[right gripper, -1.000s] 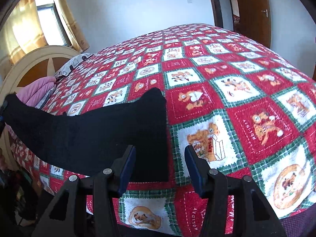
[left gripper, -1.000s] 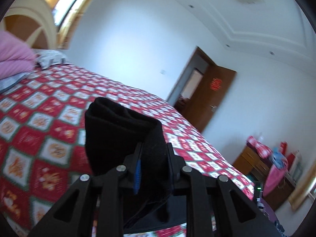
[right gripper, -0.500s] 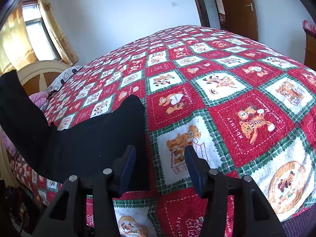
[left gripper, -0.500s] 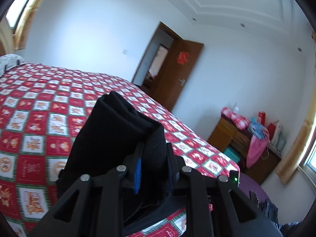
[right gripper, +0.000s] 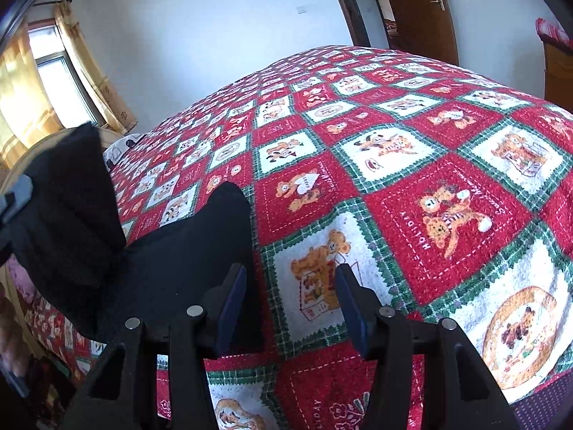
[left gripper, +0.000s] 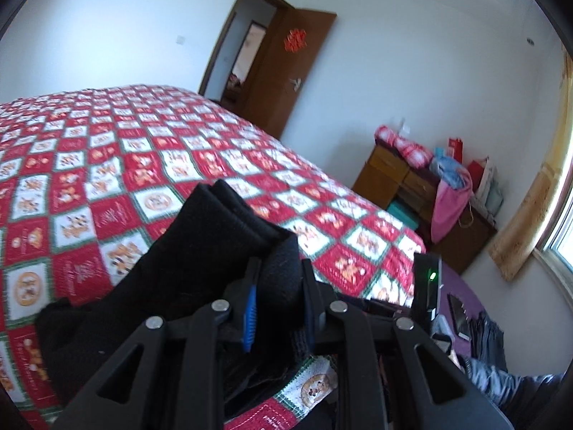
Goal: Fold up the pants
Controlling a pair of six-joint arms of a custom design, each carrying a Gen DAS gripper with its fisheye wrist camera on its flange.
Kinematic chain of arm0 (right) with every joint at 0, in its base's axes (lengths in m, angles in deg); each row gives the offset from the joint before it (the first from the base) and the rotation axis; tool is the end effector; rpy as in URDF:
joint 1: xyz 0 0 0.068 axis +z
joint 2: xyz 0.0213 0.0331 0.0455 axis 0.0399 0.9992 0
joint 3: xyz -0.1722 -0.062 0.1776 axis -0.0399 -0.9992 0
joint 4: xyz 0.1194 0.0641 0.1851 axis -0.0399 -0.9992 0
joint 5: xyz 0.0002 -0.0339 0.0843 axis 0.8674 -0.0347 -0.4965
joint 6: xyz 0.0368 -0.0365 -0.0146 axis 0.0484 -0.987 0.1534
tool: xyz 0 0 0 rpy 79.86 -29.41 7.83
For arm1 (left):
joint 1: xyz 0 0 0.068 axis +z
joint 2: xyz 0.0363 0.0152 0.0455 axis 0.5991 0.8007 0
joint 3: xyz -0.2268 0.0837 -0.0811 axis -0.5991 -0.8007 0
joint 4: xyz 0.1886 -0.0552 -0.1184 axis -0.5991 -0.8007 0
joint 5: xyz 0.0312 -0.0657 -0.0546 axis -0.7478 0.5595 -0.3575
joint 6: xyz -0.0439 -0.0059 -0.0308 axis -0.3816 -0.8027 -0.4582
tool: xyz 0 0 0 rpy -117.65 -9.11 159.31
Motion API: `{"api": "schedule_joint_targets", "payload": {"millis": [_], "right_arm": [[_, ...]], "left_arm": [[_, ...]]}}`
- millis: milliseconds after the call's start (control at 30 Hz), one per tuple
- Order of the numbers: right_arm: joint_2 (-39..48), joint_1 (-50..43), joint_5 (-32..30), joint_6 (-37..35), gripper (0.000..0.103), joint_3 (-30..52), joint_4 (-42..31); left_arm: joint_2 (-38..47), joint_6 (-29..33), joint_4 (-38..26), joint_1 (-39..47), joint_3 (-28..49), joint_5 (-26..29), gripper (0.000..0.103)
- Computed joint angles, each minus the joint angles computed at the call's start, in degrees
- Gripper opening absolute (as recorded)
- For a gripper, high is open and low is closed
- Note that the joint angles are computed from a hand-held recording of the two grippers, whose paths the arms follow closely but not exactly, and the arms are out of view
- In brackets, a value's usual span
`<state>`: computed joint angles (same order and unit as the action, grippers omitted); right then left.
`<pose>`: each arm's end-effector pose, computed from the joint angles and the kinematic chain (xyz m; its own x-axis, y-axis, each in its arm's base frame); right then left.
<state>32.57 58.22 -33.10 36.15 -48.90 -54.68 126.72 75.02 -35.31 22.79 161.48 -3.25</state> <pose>0.1318 0.1487 0.1711 -0.4082 0.6132 -0.6762 0.5902 0.7424 0.3170 0.3272 -0.1126 0.2681 -0.4131 0.4682 -0.7811 0.9104 0.1919 -0.3665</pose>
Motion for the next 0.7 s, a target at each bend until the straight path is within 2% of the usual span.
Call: {"api": "schedule_joint_targets", "payload": {"millis": [233, 400, 500, 567, 600, 633, 700], "right_arm": [[-0.5, -0.4, -0.3, 0.3, 0.053, -1.3, 1.4], [-1.1, -0.7, -0.3, 0.8, 0.053, -2.4, 2.1], [-1.7, -0.7, 0.0, 2.1, 0.053, -3.2, 1.6], [-2.0, -0.5, 0.4, 3.2, 0.053, -3.5, 1.1], [-2.1, -0.4, 0.7, 3.6, 0.053, -3.6, 0.9], [-2.2, -0.2, 1.0, 4.0, 0.053, -3.6, 0.7], [-2.4, 0.4, 1.9, 5.0, 0.053, -3.7, 0.3]], "left_arm": [[0.0, -0.8, 7.2, -6.0, -8.0, -6.7, 0.021], [-1.3, -2.3, 16.9, -8.9, -16.4, -11.9, 0.024], [-1.9, -1.8, 18.0, -8.5, -18.7, -10.7, 0.028], [-3.4, 0.0, 17.3, -7.6, -20.0, -8.8, 0.042], [-4.5, 1.4, 16.7, -6.8, -20.7, -7.7, 0.054], [-5.6, 2.6, 16.6, -5.9, -21.5, -6.4, 0.060], [-7.9, 5.9, 16.1, -3.4, -22.7, -3.8, 0.065]]}}
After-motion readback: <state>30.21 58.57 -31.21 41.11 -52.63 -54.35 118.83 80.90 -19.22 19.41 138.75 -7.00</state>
